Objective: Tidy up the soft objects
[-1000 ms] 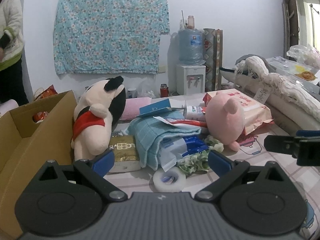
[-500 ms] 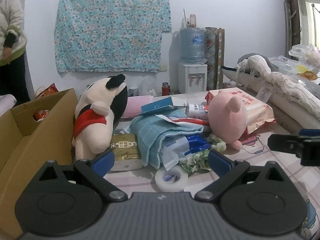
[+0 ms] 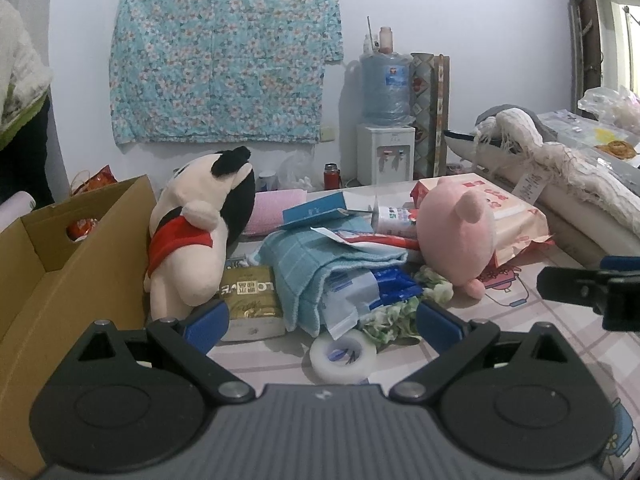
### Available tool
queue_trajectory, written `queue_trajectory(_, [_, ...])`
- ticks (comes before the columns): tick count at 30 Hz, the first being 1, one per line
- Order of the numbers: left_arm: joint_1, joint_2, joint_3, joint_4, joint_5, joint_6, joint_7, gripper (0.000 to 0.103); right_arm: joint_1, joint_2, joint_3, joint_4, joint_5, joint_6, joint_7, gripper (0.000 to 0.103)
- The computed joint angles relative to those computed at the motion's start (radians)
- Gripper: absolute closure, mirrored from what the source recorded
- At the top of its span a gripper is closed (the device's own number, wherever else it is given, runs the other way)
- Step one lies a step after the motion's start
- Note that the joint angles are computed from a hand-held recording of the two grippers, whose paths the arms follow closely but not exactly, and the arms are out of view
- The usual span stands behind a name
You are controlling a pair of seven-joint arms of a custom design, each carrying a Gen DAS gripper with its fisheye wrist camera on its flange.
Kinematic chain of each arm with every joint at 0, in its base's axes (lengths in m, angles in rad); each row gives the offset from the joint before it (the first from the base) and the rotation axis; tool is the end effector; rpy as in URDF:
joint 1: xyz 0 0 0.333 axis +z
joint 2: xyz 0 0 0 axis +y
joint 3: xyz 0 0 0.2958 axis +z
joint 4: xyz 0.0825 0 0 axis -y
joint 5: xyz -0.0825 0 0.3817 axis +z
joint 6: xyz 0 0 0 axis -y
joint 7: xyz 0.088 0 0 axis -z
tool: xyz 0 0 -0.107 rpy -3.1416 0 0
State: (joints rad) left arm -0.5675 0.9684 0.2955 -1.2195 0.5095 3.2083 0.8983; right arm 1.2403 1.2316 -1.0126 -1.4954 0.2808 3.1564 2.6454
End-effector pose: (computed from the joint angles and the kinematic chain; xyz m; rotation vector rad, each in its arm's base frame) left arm 0.7052 -0.3367 0.2942 -1.2726 1.8967 -1.0110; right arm 0.6411 0.3753 0.2418 -1.3225 1.7152 -0.8346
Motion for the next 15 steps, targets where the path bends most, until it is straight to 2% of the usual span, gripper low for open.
queue_trajectory(9, [-0.002, 0.002, -0.002, 0.003, 0.003, 0.000, 0.008, 0.002, 0.000, -0.006, 0.003, -0.007, 0.004, 0.002, -0.003, 0.001])
queue_trajectory(15, [0.015, 0.000, -0.029, 0.006, -0.002, -0.007, 0.024, 0.002, 0.001, -0.006, 0.000, -0.006, 0.002, -0.006, -0.005, 0.001])
